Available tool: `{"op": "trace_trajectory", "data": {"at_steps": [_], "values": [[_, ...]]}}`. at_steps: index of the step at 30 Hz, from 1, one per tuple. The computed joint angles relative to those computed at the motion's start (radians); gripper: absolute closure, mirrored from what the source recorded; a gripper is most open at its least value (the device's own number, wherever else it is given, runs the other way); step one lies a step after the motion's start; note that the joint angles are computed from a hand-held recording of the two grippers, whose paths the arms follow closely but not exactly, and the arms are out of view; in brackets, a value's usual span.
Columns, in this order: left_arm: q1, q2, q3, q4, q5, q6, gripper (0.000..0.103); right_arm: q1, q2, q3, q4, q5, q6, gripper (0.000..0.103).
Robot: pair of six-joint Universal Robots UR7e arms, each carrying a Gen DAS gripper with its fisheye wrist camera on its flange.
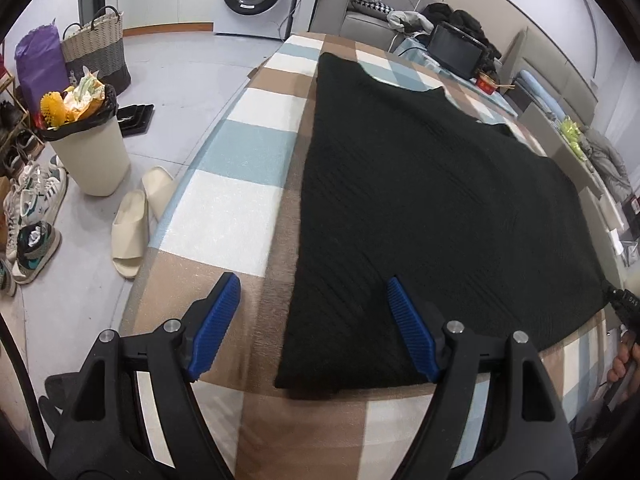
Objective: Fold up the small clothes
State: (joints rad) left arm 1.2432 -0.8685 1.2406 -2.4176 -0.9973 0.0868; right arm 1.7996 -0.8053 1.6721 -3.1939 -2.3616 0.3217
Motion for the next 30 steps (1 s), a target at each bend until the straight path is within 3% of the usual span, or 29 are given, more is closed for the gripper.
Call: {"op": "trace_trajectory", "data": {"at_steps": [2,3,4,7,12,15,17,21,23,25,26,30], "values": [[0.003,-0.006,0.013,-0.024,-0.035,0.006,0.048,-0.008,-0.009,0.026,-0.065,0.049,-0.021,0.076],[0.005,-0.006,0.013,-0.022,-0.050,0.010,0.069,-0.009,-0.010,0.030,-0.072,0.053,-0.029,0.076],[0.009,-0.004,0.007,-0.010,-0.081,0.012,0.083,-0.007,-0.005,0.029,-0.084,0.042,-0.043,0.076],[0.001,-0.009,0.029,-0.058,-0.076,0.042,0.092,-0.003,0.011,0.022,-0.112,0.016,-0.055,0.076],[0.011,-0.016,0.020,-0.049,-0.092,0.040,0.095,0.002,0.012,0.006,-0.017,0.001,-0.016,0.076],[0.015,-0.020,0.014,-0.048,-0.064,0.031,0.095,0.006,0.003,0.009,0.034,0.001,-0.002,0.076],[0.016,-0.022,0.004,-0.033,-0.060,0.019,0.095,0.023,0.007,-0.003,0.054,-0.044,0.000,0.076],[0.004,-0.034,0.010,-0.034,-0.034,0.007,0.094,0.070,0.046,-0.063,0.012,-0.116,-0.091,0.076],[-0.008,-0.042,0.023,-0.047,-0.010,0.016,0.092,0.087,0.077,-0.116,0.041,-0.096,-0.146,0.070],[-0.020,-0.047,0.035,-0.065,-0.003,0.033,0.081,0.095,0.116,-0.168,0.060,-0.059,-0.207,0.060],[-0.026,-0.050,0.044,-0.077,0.004,0.043,0.077,0.098,0.149,-0.213,0.091,-0.039,-0.243,0.060],[-0.054,-0.067,0.080,-0.143,0.041,0.079,0.049,0.095,0.247,-0.350,0.197,0.004,-0.295,0.060]]}}
